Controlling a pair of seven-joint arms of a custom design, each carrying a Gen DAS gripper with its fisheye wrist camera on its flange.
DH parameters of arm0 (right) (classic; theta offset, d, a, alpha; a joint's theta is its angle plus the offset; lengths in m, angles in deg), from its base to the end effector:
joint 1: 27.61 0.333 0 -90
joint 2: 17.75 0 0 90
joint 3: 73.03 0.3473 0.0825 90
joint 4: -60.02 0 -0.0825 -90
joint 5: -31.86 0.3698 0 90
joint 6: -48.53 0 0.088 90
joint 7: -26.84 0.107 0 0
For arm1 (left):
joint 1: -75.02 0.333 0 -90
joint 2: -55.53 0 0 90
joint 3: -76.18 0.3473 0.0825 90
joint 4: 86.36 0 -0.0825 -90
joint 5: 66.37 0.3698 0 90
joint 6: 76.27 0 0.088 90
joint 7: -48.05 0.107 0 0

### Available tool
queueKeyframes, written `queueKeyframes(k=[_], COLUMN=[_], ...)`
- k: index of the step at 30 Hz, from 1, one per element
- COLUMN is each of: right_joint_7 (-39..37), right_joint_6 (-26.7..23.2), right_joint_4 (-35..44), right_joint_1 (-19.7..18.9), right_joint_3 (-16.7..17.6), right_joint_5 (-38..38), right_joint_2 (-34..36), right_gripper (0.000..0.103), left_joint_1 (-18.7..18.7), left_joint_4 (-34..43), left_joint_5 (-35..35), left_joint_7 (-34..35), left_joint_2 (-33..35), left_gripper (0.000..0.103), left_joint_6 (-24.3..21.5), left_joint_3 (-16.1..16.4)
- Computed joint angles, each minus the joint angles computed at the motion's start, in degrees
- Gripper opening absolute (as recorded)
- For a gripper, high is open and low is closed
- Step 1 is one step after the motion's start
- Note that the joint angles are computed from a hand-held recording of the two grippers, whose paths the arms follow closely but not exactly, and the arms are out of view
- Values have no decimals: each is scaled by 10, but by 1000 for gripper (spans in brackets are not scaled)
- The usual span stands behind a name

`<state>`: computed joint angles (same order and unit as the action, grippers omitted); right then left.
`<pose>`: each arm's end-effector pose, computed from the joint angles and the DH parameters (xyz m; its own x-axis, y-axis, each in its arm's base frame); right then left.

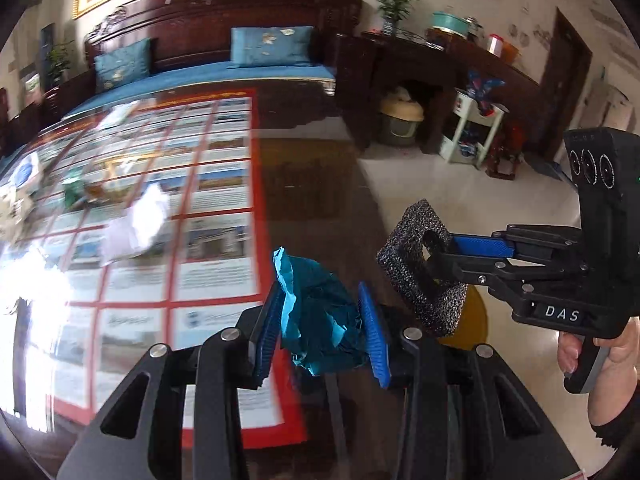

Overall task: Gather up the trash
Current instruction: 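Carry both items over the bucket and open the right tool to drop the foam, then open the left tool to drop the teal paper into the bucket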

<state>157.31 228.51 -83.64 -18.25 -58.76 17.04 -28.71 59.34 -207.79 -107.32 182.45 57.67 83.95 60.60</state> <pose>0.4287 0.2177 0.4854 0.0919 -0.9574 -0.2737 -0.7241 0.1244 -0.6783 0.5101 -0.2718 0.4989 -0.6857 -0.7185 0.1162 -0.5862 0.4505 -0.6733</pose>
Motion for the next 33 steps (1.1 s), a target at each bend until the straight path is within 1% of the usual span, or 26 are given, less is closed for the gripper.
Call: queueKeyframes(k=[1,4,9,11,15,16,18,19,20,21,22,23,24,25,29,32,33], right_joint_7=[16,40,48,48,38,35,41,44,43,40,37,47,52,53,27,21,20], right_joint_6=[0,-8,-21,-28,-23,-21,-26,-24,-18,-12,-10,-6,-2,-3,18,16,20], right_joint_4=[-19,-75,-148,-166,-193,-198,-200,-201,-204,-207,-212,-214,-218,-217,-231,-249,-260], right_joint_1=[-19,-61,-91,-106,-111,-118,-157,-170,-172,-167,-170,-193,-212,-217,-183,-191,-190], right_joint_3=[11,25,11,10,-11,-9,21,30,27,18,17,36,52,55,-2,-4,-11], right_joint_5=[-9,-14,5,10,24,25,13,7,5,7,9,1,-5,-6,18,39,48], right_joint_2=[-18,-71,-124,-132,-131,-129,-121,-115,-107,-98,-95,-91,-90,-85,-74,-88,-96], right_gripper=[25,26,26,26,25,26,25,27,27,35,45,65,71,70,70,70,70], left_joint_1=[-6,-23,-49,-60,-86,-91,-101,-104,-104,-105,-108,-110,-115,-116,-126,-135,-139], left_joint_4=[8,34,97,122,181,194,214,225,234,242,249,254,262,269,309,347,360], left_joint_5=[2,23,87,117,191,208,238,249,255,263,272,281,291,298,320,334,337], left_joint_7=[-1,-14,-58,-80,-138,-151,-179,-191,-197,-203,-209,-215,-224,-230,-251,-260,-262], left_joint_2=[8,34,98,125,182,194,214,226,235,244,251,257,265,271,303,331,339], left_gripper=[39,39,39,39,39,39,39,39,39,39,39,39,39,39,39,39,39], left_joint_6=[-6,-18,-50,-61,-89,-95,-106,-114,-123,-129,-134,-139,-145,-151,-184,-216,-225], left_joint_3=[-6,-23,-49,-56,-59,-58,-56,-56,-60,-61,-60,-60,-58,-57,-55,-55,-55])
